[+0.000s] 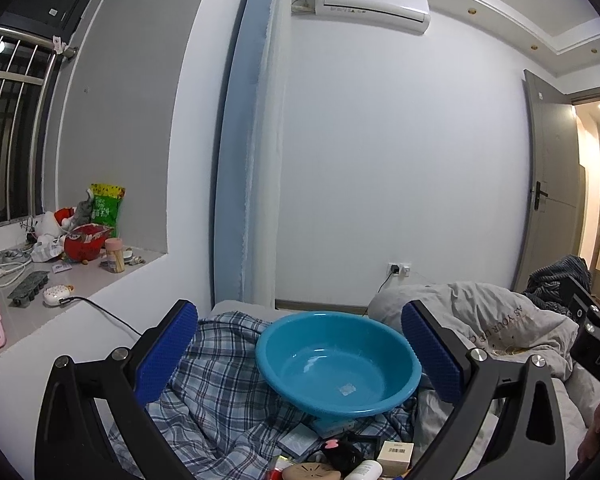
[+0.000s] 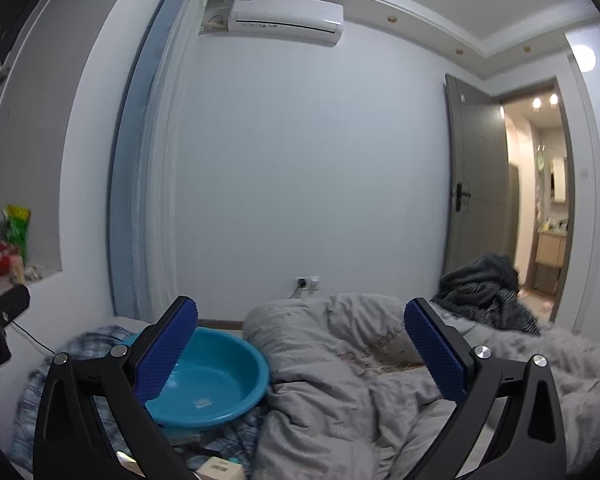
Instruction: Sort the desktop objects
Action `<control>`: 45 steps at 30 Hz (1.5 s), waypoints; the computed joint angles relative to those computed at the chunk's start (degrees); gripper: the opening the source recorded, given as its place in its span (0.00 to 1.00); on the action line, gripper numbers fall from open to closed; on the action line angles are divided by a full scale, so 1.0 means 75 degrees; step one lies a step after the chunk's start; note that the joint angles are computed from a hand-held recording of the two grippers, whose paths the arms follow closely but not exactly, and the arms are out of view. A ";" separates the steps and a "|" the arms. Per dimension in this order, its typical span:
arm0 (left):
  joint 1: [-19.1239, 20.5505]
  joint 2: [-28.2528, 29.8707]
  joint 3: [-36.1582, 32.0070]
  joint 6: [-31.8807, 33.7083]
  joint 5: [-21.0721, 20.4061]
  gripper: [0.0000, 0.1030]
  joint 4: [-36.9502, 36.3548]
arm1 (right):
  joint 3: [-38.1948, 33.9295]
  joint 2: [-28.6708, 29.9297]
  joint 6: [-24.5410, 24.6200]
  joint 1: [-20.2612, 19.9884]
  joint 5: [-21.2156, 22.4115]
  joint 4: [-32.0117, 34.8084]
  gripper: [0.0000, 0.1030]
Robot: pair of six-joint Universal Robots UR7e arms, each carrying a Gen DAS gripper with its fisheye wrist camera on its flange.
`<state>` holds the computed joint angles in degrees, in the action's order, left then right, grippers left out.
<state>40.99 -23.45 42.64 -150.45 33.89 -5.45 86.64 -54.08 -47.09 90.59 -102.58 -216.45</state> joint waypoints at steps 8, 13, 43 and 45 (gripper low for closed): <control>-0.0014 -0.0289 0.0607 0.0405 0.0494 1.00 -0.0505 | -0.0007 -0.0097 0.0399 -0.0048 0.0068 0.0410 1.00; -0.0025 -0.0249 0.0611 0.0608 0.0583 1.00 -0.0535 | 0.0115 -0.0279 0.0798 -0.0135 0.0399 0.0822 1.00; 0.0026 0.0249 -0.0313 0.0012 0.0884 1.00 0.0708 | -0.0342 0.0156 0.0105 0.0056 -0.0630 0.0314 1.00; 0.0028 0.0296 -0.0383 0.0012 0.0876 1.00 0.0764 | -0.0337 0.0139 0.0160 0.0052 -0.0619 0.0359 1.00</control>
<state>41.20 -21.24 39.77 -150.36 40.46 0.28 84.11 -53.04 -45.89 90.98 -107.22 -213.76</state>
